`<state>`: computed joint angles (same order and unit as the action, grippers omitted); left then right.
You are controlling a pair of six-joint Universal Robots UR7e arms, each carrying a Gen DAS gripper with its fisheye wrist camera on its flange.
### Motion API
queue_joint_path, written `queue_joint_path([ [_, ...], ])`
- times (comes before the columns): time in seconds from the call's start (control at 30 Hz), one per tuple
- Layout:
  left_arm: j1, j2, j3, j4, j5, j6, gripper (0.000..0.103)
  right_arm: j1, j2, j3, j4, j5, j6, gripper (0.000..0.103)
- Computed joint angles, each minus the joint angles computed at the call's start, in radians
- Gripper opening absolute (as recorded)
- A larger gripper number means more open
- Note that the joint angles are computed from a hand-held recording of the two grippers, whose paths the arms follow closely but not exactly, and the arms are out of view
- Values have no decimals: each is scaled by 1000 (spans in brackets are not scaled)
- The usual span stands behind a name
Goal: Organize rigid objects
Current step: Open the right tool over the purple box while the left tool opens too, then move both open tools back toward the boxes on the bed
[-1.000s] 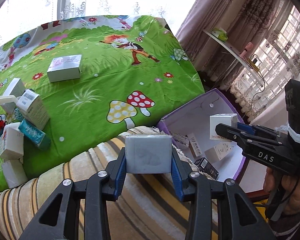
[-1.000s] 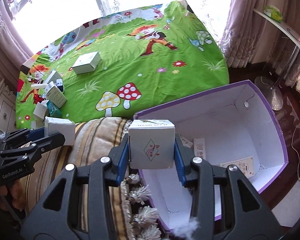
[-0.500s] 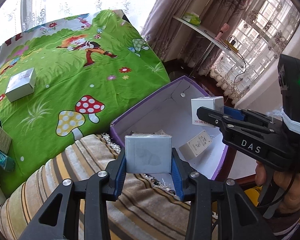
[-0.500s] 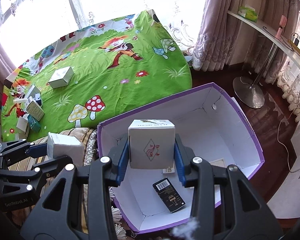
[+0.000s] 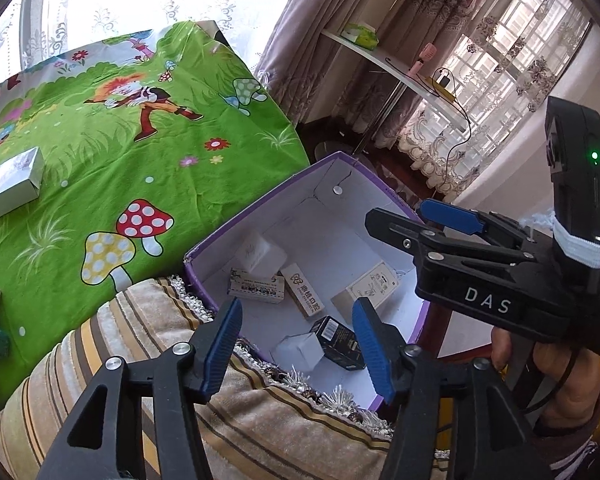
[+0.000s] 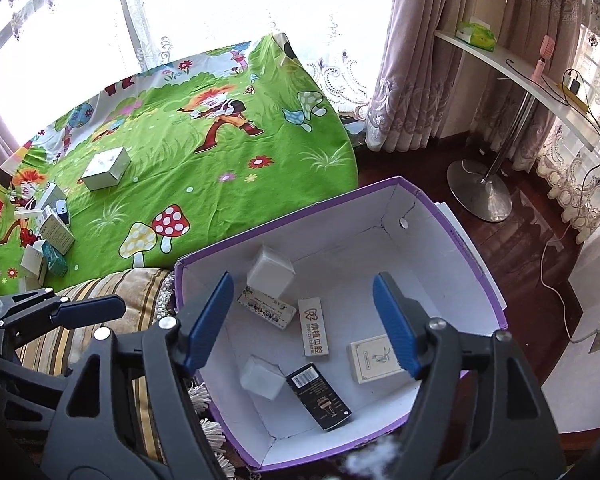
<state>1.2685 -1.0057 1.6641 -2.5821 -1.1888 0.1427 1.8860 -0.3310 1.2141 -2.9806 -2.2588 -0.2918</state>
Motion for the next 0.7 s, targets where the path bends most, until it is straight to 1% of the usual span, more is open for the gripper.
queue_joint_path([
  [0.1,4,-8,8,-10,18,-6,58,3,5,-8,4,9,-3,76],
  [0.33,7,-34,36,-76,110,-21,58,15,16,-17,35,44,-4,77],
  [0.43,12,-51,50,-108,139,-22,58,20,21,-23,46,71,4,77],
  [0.53,19,-69,65,-145,169,-22,58,30,36,-40,63,83,-5,77],
  [0.7,42,-102,80,-178,191,-44,58,42,57,-60,89,108,-5,77],
])
